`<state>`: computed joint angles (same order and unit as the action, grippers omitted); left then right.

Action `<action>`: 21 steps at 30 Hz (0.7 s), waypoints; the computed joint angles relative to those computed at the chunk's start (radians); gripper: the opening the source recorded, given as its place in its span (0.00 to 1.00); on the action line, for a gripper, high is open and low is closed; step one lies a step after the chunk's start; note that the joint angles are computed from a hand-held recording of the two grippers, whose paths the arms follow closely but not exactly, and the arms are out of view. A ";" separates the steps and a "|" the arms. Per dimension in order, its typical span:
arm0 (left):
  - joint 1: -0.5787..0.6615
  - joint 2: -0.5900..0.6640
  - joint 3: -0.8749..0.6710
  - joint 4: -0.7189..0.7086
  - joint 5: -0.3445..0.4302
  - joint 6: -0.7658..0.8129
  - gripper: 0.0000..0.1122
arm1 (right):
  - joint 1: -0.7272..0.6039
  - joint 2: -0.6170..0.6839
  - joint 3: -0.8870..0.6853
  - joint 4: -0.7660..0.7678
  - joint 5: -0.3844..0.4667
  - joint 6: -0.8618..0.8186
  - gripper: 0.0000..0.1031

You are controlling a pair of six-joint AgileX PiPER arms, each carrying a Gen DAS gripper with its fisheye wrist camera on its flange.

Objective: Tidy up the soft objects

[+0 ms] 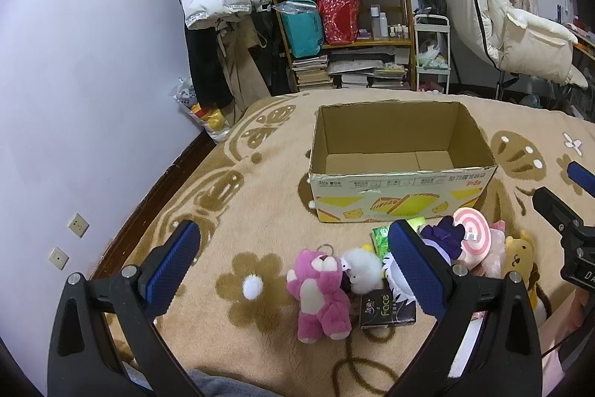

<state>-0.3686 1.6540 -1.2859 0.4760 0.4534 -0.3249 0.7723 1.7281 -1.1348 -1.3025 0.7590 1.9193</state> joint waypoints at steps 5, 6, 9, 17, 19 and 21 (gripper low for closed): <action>0.001 -0.001 0.003 0.022 0.003 -0.024 0.89 | 0.001 0.001 0.000 -0.005 0.002 0.003 1.00; 0.003 -0.001 0.004 0.016 0.001 -0.018 0.89 | 0.000 0.000 0.000 -0.007 0.002 0.003 1.00; 0.003 0.000 0.001 0.015 0.003 -0.016 0.89 | -0.002 -0.003 0.002 -0.007 0.000 -0.002 1.00; -0.003 0.007 -0.008 0.028 0.014 -0.025 0.89 | 0.007 0.008 -0.002 -0.011 0.008 0.015 1.00; -0.003 0.006 -0.006 0.033 0.013 -0.029 0.89 | 0.008 0.011 -0.004 -0.011 0.007 0.014 1.00; -0.003 0.007 -0.007 0.028 0.014 -0.021 0.89 | 0.007 0.008 -0.002 -0.011 0.007 0.011 1.00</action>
